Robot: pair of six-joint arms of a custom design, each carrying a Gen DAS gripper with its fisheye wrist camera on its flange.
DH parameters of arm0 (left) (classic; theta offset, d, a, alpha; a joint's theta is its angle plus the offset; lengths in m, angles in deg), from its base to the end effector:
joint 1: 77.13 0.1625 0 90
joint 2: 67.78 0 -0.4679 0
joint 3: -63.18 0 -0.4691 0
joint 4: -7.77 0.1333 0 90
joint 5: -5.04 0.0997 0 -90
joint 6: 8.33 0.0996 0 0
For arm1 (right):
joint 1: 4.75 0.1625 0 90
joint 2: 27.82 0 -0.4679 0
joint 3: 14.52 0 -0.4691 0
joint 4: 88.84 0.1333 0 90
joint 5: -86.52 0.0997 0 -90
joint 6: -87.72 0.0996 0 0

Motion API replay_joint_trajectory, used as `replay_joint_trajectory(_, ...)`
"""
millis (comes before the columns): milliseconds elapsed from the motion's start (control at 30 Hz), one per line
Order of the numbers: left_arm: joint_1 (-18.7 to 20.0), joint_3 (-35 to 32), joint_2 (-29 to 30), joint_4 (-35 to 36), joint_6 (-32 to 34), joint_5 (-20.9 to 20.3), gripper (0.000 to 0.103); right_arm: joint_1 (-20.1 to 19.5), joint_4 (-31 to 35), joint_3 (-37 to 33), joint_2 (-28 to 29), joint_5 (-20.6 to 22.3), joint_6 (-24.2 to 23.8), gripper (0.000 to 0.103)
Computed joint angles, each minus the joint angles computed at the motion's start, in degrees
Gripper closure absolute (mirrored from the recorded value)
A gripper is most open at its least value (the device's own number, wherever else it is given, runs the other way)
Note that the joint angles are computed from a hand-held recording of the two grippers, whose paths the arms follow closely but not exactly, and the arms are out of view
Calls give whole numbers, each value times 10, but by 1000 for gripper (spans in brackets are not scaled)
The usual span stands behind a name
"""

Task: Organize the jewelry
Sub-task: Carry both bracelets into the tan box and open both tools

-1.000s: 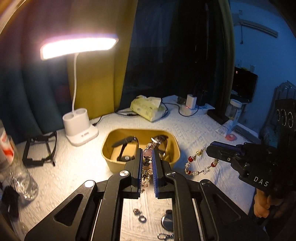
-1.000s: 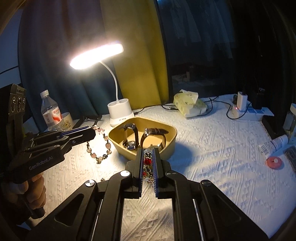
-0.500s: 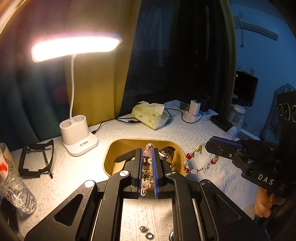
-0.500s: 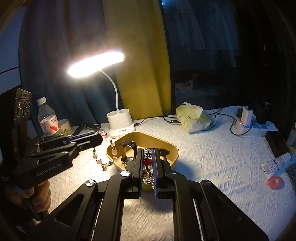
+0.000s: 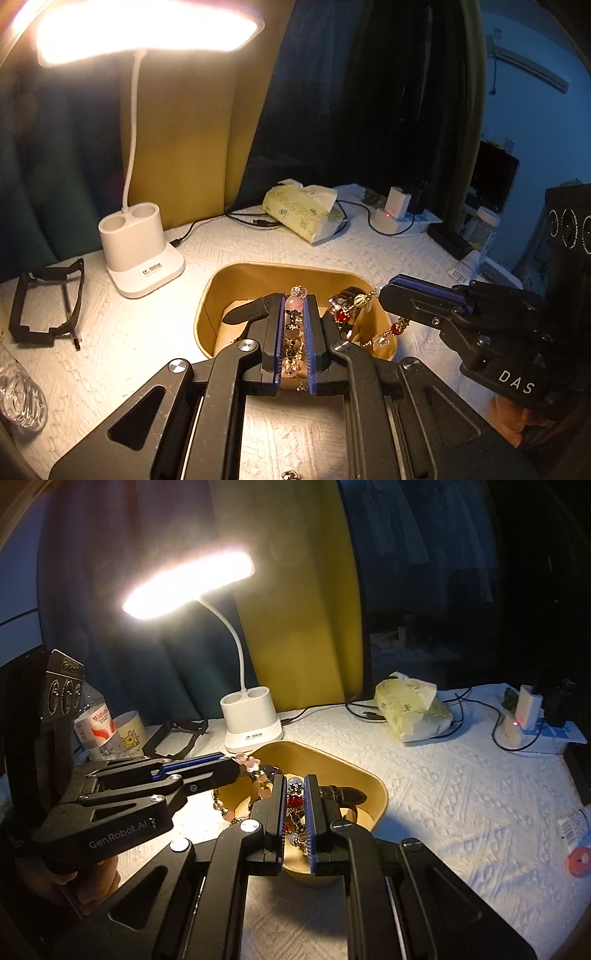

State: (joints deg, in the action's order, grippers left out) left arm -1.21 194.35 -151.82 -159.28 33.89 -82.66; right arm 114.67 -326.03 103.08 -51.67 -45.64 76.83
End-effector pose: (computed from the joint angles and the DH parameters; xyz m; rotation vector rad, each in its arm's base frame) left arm 0.0106 -0.5220 0.2475 1.3481 2.5523 -0.7340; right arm 0.3113 -0.4168 -0.0803 0.3686 -2.2825 1.2685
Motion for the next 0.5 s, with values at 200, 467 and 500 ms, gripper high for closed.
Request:
replay_joint_trajectory(200, 1, -6, 12, 4, 3, 18, 91, -6, 29, -7, 2, -3, 13, 94)
replay_joint_trajectory(467, 5, -3, 0, 6, -2, 10, 83, 0, 43, -6, -1, -28, 23, 93)
replay_joint_trajectory(500, 5, -2, -3, 7, -3, 9, 83, 3, 45, -6, 0, -35, 25, 93)
